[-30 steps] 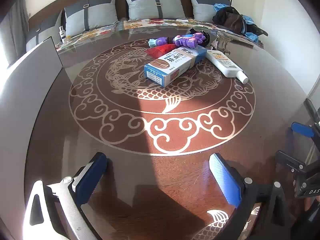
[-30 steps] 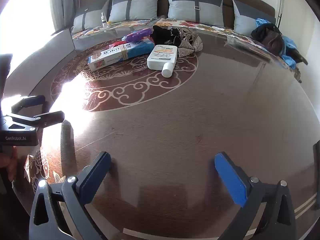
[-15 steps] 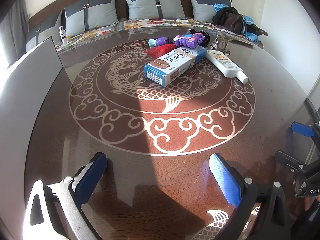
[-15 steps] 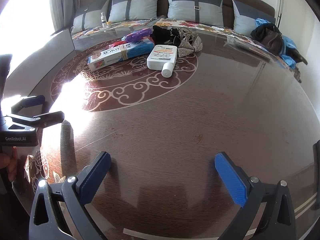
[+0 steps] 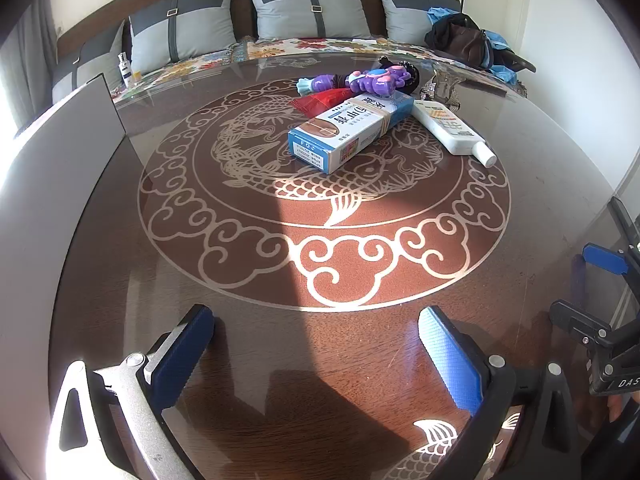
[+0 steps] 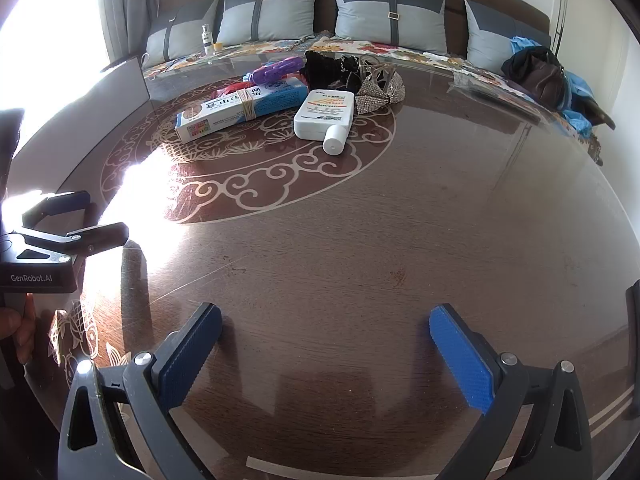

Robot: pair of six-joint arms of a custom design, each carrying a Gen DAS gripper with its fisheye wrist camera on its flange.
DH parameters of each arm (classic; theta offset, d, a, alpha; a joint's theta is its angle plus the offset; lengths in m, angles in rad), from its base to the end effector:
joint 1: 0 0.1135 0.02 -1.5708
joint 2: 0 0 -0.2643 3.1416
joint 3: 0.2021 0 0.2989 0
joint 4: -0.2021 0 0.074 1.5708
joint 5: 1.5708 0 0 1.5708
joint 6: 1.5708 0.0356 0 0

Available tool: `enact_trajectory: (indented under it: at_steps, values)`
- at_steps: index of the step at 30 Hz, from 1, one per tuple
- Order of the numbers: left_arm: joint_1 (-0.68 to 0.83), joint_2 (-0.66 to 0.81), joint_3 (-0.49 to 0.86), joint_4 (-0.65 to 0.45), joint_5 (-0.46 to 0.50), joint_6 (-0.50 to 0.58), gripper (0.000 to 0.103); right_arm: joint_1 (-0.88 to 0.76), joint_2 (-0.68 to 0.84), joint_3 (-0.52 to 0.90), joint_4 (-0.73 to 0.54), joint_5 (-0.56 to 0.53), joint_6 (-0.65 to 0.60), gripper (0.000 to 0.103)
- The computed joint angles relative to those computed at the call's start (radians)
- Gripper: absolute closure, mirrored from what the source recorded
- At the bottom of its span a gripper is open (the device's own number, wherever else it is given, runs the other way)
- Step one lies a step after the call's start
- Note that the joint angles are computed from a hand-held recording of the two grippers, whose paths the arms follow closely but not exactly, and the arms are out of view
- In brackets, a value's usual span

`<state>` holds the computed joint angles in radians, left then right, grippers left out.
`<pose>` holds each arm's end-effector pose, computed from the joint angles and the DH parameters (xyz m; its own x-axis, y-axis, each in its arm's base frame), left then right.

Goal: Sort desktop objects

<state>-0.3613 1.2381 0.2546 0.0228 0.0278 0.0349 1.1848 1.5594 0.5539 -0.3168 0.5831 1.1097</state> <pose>0.1948 -0.0747 0.0630 -0.7534 0.3220 -0.5734 0.3948 0.9188 -0.0028 0.1123 0.2242 0.0621 -0.8093 -0.0057 -0.5874 0.0054 0.9998 -0.0172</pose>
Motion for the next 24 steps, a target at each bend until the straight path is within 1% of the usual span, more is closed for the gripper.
enact_trajectory:
  at_steps: [9, 11, 13, 15, 18, 21, 24]
  values:
    - [0.0, -0.001, -0.001, 0.0, 0.0, 0.0, 0.0, -0.001, 0.001, 0.003, -0.003, -0.002, 0.0, 0.0]
    - [0.0, -0.002, -0.002, 0.0, 0.0, 0.0, 0.0, -0.013, -0.004, 0.007, -0.01, -0.02, -0.021, 0.0]
    - [0.0, -0.002, -0.002, 0.0, 0.0, 0.0, 0.0, -0.063, -0.005, 0.024, -0.017, -0.067, -0.075, 0.0]
    - [0.001, -0.002, -0.002, 0.001, 0.0, 0.001, 0.0, -0.129, 0.006, 0.055, -0.02, -0.091, -0.138, 0.0]
    - [0.0, -0.002, -0.003, 0.0, 0.0, 0.0, 0.0, -0.24, 0.005, 0.089, 0.038, -0.123, -0.239, 0.0]
    - [0.0, -0.003, -0.003, 0.0, 0.0, 0.0, 0.0, -0.348, 0.057, 0.159, 0.078, -0.174, -0.299, 0.0]
    - [0.0, -0.003, -0.003, 0.001, 0.0, 0.0, 0.0, -0.424, 0.15, 0.256, 0.079, -0.21, -0.333, 0.0]
